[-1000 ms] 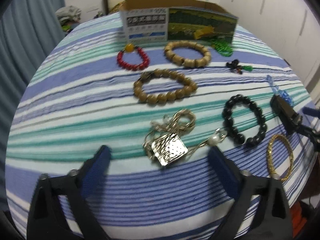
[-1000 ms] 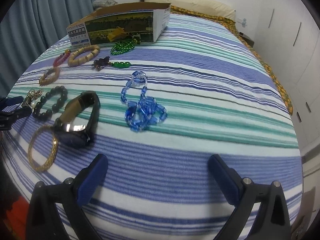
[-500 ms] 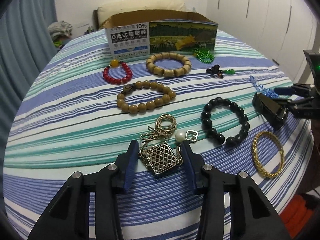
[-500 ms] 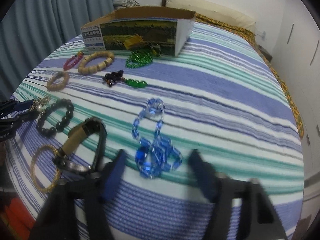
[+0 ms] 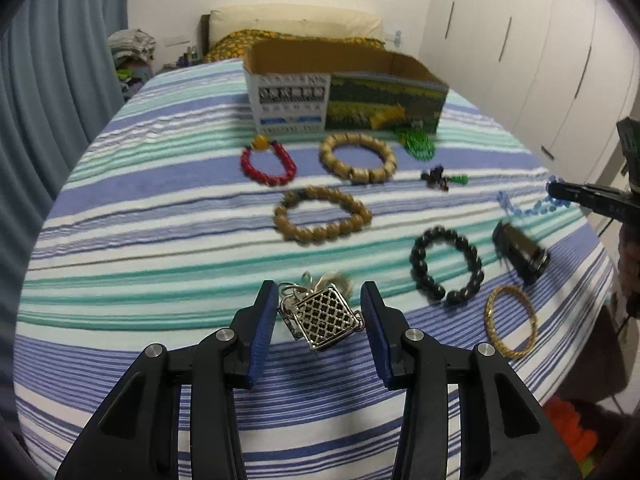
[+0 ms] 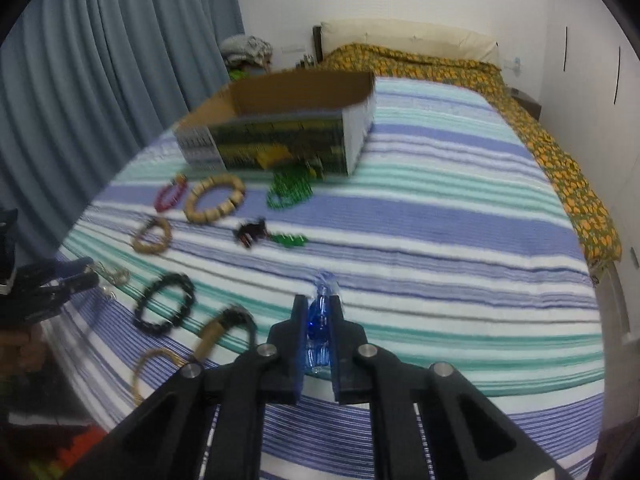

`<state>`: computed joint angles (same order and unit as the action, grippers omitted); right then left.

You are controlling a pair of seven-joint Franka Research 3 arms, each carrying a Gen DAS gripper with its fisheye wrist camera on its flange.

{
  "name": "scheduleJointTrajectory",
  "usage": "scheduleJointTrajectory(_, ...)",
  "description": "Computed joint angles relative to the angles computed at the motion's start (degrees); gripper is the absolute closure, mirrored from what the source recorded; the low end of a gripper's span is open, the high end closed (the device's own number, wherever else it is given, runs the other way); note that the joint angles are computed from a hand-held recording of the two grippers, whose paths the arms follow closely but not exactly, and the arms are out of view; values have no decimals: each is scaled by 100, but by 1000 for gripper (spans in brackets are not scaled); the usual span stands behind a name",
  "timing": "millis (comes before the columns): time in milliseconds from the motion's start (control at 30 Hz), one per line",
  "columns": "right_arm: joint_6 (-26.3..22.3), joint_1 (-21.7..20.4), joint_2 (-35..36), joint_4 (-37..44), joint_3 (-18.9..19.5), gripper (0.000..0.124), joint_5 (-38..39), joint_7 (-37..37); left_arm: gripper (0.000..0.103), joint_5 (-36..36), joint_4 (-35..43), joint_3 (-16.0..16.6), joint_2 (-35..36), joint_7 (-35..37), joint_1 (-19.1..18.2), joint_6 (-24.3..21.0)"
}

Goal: Organize jewelry
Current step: 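Grasp silver lattice charm with left gripper while right gripper grasps blue crystal bracelet, then carry both items into the cardboard box and open both grippers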

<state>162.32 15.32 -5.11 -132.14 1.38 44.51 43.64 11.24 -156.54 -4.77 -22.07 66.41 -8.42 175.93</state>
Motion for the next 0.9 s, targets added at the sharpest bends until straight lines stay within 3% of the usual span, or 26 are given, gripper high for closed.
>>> scheduleJointTrajectory(200, -304, 111, -303, 161, -96, 114, 553, -362, 60, -391, 255, 534, -247, 469, -412, -298)
scheduleJointTrajectory(333, -554, 128, -369, 345, -130, 114, 687, -397, 60, -684, 577, 703, -262, 823, -537, -499)
scheduleJointTrajectory(667, -1137, 21, 212, 1597, -6, 114, 606, -58, 60, -1122, 2124, 552, 454, 1461, -251, -967)
scheduleJointTrajectory(900, -1246, -65, 1308, 3329, 232, 114, 66, 508, 60, -2029, 3986, 502, 1863, 2280, -130, -1609)
